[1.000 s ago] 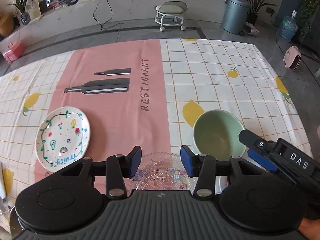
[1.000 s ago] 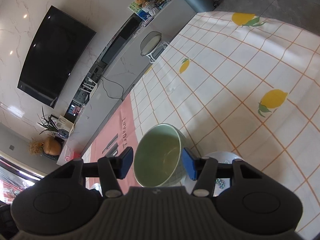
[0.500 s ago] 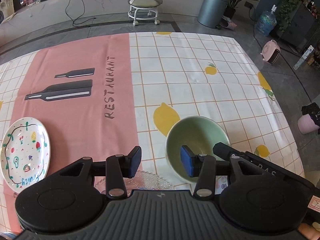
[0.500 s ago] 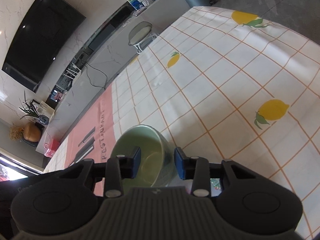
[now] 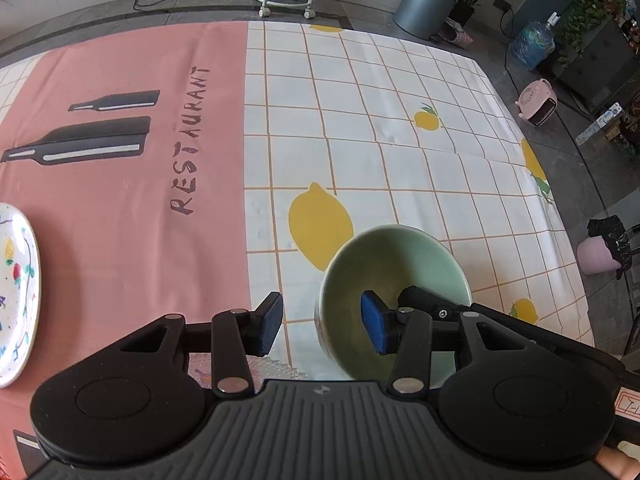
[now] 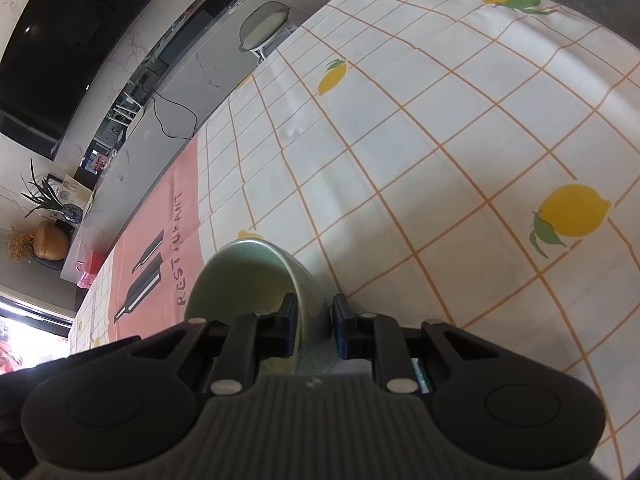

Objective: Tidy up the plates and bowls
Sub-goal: 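Close the left tool on the green bowl rim while the right tool grips it too, then lift the green bowl with both tools and carry it over the steel bowl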

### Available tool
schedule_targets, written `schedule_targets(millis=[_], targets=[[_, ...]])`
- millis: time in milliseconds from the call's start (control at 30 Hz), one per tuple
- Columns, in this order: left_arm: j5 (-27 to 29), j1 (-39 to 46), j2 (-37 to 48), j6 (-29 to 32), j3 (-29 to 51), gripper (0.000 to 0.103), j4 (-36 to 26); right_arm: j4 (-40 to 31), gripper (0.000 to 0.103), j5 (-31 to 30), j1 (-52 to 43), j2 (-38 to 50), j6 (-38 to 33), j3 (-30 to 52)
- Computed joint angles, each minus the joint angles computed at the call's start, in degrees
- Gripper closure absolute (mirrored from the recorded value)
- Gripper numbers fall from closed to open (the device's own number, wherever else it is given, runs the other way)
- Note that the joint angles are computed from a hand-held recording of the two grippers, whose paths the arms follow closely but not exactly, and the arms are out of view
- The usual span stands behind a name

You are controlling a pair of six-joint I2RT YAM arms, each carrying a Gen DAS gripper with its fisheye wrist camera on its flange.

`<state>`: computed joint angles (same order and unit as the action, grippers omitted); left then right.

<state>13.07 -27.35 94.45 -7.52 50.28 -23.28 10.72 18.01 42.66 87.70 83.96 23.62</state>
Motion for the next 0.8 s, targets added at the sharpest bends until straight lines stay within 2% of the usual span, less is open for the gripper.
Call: schedule_targets(millis=[133, 233, 367, 500, 533, 567, 800], targets=[[1.69, 0.82, 3.69, -1.11, 0.4, 0.05, 1.93, 0.22, 0.087, -0.55, -1.25, 0.1, -1.35, -0.03], [3.2, 1.73, 3.38, -2.53, -1.45, 0.052, 5.67, 1.27, 0.09, -0.28, -1.1, 0.88, -2.43, 0.06], [5.06, 2.62, 4.18, -3.38, -0.94, 0.054, 6.01, -1.23, 0.091, 1.24, -0.04, 1.51, -4.24, 1.83], [4.97, 2.64, 4.13, -4.0, -1.46, 0.072, 6.7, -1.48, 0.092, 0.86, -0.33, 1.46, -4.4, 1.88], [5.95, 2.94, 4.32, -3.72, -1.33, 0.082, 6.35, -1.55, 0.092, 0.99, -0.23, 1.5, -4.37, 1.93], [7.25, 3.27, 4.98, -3.52, -0.77, 0.087, 5.36, -1.96, 0.092, 1.14, -0.09, 1.54, -4.57, 2.15], [6.95, 2.87, 4.15, -5.6, -2.04, 0.09, 6.47, -2.93, 0.092, 1.23, -0.02, 1.7, -4.21, 2.81]])
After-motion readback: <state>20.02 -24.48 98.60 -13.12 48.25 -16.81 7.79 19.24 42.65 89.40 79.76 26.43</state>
